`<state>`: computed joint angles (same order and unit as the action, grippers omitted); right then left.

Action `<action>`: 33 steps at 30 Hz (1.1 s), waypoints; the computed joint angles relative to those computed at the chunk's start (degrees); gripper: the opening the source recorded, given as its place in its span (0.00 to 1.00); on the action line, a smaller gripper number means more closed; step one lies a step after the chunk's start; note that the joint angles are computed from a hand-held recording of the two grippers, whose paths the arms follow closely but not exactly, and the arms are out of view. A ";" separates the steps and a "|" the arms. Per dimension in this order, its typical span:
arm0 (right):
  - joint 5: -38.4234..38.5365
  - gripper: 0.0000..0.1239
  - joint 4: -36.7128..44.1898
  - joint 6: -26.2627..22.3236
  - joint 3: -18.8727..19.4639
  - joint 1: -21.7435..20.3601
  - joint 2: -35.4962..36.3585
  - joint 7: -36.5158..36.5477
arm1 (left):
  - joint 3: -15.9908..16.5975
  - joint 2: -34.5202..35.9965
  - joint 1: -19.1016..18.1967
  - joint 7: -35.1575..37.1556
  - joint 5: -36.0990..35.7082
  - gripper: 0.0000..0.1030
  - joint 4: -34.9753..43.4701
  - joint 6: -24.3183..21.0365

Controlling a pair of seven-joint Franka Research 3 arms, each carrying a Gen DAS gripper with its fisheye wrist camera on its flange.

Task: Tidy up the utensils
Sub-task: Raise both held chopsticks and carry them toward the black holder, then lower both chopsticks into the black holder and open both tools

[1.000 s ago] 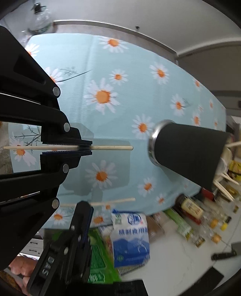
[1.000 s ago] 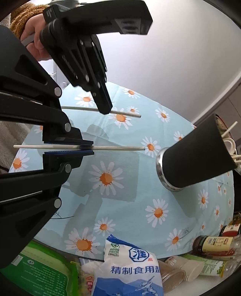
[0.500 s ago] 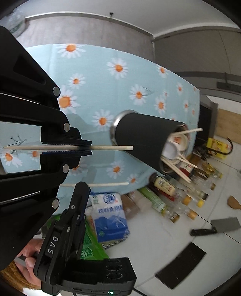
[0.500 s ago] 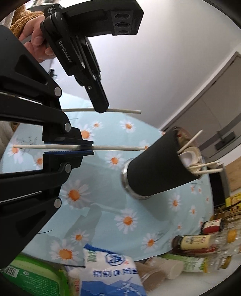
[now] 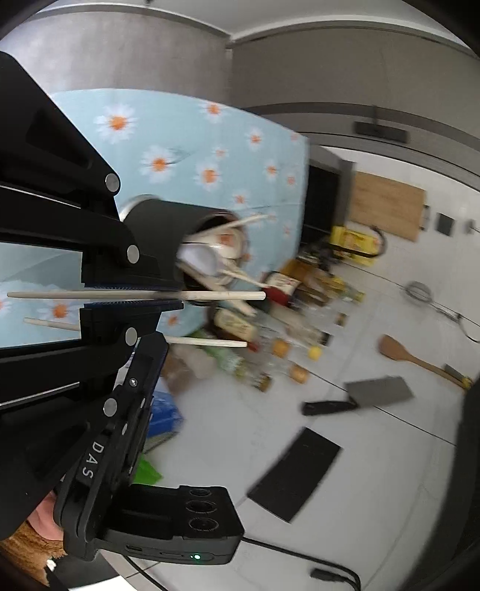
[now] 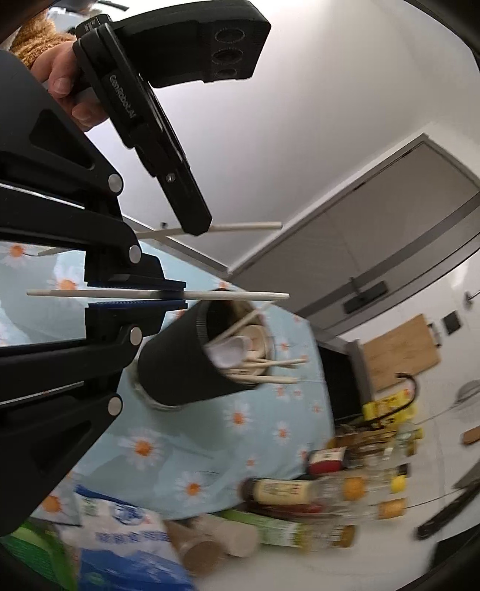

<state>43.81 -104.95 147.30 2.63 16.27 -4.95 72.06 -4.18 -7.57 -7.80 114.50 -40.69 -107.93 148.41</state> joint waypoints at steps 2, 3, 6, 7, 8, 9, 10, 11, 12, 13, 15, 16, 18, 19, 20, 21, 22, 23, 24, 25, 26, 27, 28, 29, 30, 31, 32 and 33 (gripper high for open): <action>0.54 0.05 1.23 1.87 0.08 0.11 0.80 -0.40 | 0.35 0.71 -0.41 3.12 -3.05 0.03 1.14 1.81; 1.54 0.05 2.15 3.14 0.10 0.23 1.47 -1.48 | 0.36 0.94 -0.47 4.53 -4.29 0.03 1.49 2.84; 2.47 0.05 4.66 6.34 0.41 0.20 3.20 -2.15 | 0.28 2.44 -0.52 9.40 -8.70 0.03 3.66 5.14; 4.66 0.05 5.38 7.88 0.48 0.24 3.77 -3.73 | 0.17 3.05 -0.46 11.35 -10.52 0.03 4.55 5.86; 5.45 0.05 6.08 9.29 0.64 0.21 4.30 -4.60 | 0.06 3.75 -0.35 13.92 -12.69 0.03 5.63 6.18; 5.64 0.05 7.03 11.59 0.91 0.27 5.16 -5.44 | -0.24 4.36 -0.15 16.33 -14.29 0.03 6.62 6.51; 5.60 0.05 7.75 12.73 1.14 0.23 5.70 -5.64 | -0.73 4.72 -0.01 18.76 -15.89 0.03 7.10 7.79; 6.30 0.05 8.82 14.36 1.39 0.20 6.62 -6.50 | -1.13 4.95 0.15 21.18 -17.47 0.03 7.47 8.85; 7.04 0.05 9.75 15.12 1.59 0.01 7.38 -7.27 | -1.50 5.75 0.15 25.17 -20.05 0.03 8.57 9.86; 7.51 0.05 10.78 16.36 1.87 -0.12 8.24 -7.98 | -1.91 6.23 0.41 26.90 -21.21 0.03 9.22 10.31; 7.42 0.05 12.54 18.45 2.48 -0.39 9.79 -8.65 | -2.88 7.72 0.78 32.37 -25.47 0.03 11.14 11.96; 7.22 0.05 12.96 19.30 2.76 -0.52 10.24 -8.79 | -3.32 8.43 1.17 34.51 -27.28 0.03 12.16 11.82; 6.98 0.05 14.31 21.51 3.46 -0.86 11.55 -9.40 | -4.50 9.58 1.75 39.00 -30.67 0.03 13.61 13.33; 8.63 0.05 14.98 22.36 4.15 -1.32 12.06 -11.32 | -5.05 10.07 2.00 41.21 -32.07 0.03 14.27 13.80; 8.48 0.05 15.27 23.46 4.38 -1.41 12.46 -11.80 | -5.56 10.76 2.27 43.86 -33.79 0.03 15.17 14.05; 6.83 0.05 15.79 24.54 4.23 -1.25 13.18 -10.99 | -5.96 11.30 2.59 45.19 -34.83 0.03 15.88 14.03; 7.28 0.05 16.17 24.70 4.73 -1.69 13.63 -11.72 | -6.29 11.79 2.93 45.97 -35.60 0.03 16.47 13.82; 7.14 0.05 16.59 24.75 4.98 -1.99 14.10 -11.95 | -6.62 12.35 3.24 46.75 -36.47 0.03 17.08 13.79; 6.40 0.05 16.62 25.19 5.00 -2.04 14.35 -11.46 | -6.95 12.86 3.49 47.20 -37.00 0.03 17.59 13.89; 6.13 0.05 16.80 25.49 5.21 -2.23 14.69 -11.38 | -7.28 13.37 3.81 48.07 -38.09 0.03 18.06 13.90; 5.74 0.05 17.02 25.48 5.32 -2.46 15.13 -11.20 | -7.56 13.65 4.12 48.70 -38.82 0.03 18.25 13.73; 4.44 0.05 17.00 25.50 5.08 -2.32 15.43 -9.93 | -7.81 14.10 4.34 49.37 -39.40 0.03 18.51 13.78; 3.86 0.05 16.85 25.53 5.18 -2.41 15.52 -9.31 | -8.06 14.35 4.51 49.96 -39.90 0.03 18.50 13.99; 3.42 0.05 16.86 25.37 5.24 -2.60 15.83 -8.75 | -8.24 14.76 4.70 50.21 -40.20 0.03 18.63 13.87; 2.96 0.05 16.94 25.22 5.30 -2.76 16.12 -8.25 | -8.37 14.92 4.84 50.22 -40.11 0.03 18.49 14.03; 2.30 0.05 16.80 25.24 5.28 -2.78 16.29 -7.53 | -8.51 15.18 4.86 49.91 -39.70 0.03 18.41 14.49; 1.76 0.05 16.67 25.37 5.31 -2.83 16.49 -7.01 | -8.58 15.22 5.13 49.65 -39.58 0.03 18.21 14.12; 1.74 0.05 16.62 25.38 5.62 -3.05 16.65 -6.96 | -8.61 15.40 5.30 48.96 -38.94 0.03 18.07 13.60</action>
<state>45.55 -88.33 172.67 8.25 13.22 11.70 65.10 -12.79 7.82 -2.49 163.47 -79.63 -89.86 162.01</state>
